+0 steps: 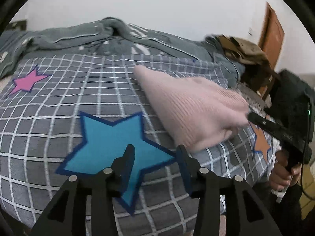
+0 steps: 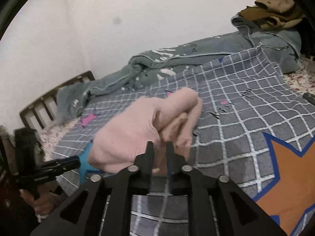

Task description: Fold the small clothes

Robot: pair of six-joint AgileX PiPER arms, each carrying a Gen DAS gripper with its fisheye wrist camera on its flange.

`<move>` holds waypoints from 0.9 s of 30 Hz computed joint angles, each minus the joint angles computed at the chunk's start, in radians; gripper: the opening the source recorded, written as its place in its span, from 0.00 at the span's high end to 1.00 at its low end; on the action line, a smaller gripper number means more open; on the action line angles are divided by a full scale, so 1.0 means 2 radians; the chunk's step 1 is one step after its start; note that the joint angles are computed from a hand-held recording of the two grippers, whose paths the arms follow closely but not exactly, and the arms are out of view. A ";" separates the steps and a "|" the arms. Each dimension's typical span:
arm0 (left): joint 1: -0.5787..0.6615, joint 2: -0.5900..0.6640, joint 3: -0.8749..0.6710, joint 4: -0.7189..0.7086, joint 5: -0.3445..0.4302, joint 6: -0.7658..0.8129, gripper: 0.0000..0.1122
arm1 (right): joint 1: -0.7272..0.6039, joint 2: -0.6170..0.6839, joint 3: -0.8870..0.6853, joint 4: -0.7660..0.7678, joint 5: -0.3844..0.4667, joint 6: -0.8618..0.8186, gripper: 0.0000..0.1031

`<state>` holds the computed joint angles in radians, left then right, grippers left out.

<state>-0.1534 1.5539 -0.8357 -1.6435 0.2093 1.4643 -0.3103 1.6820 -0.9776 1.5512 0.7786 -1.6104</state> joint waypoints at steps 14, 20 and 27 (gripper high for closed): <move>0.041 0.132 -0.279 0.455 0.055 -0.498 0.51 | 0.111 0.120 -0.260 -0.316 -0.106 0.405 0.62; 0.052 0.181 -0.355 0.418 0.108 -0.495 0.51 | 0.056 0.100 -0.218 -0.114 -0.038 0.216 0.91; 0.042 0.228 -0.408 0.427 0.167 -0.507 0.50 | 0.041 0.173 -0.253 -0.159 -0.030 0.300 0.84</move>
<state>-0.0702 2.0107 -1.6520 -0.7892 0.5435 0.4506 -0.2273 2.0277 -1.4831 1.2329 0.7190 -1.0112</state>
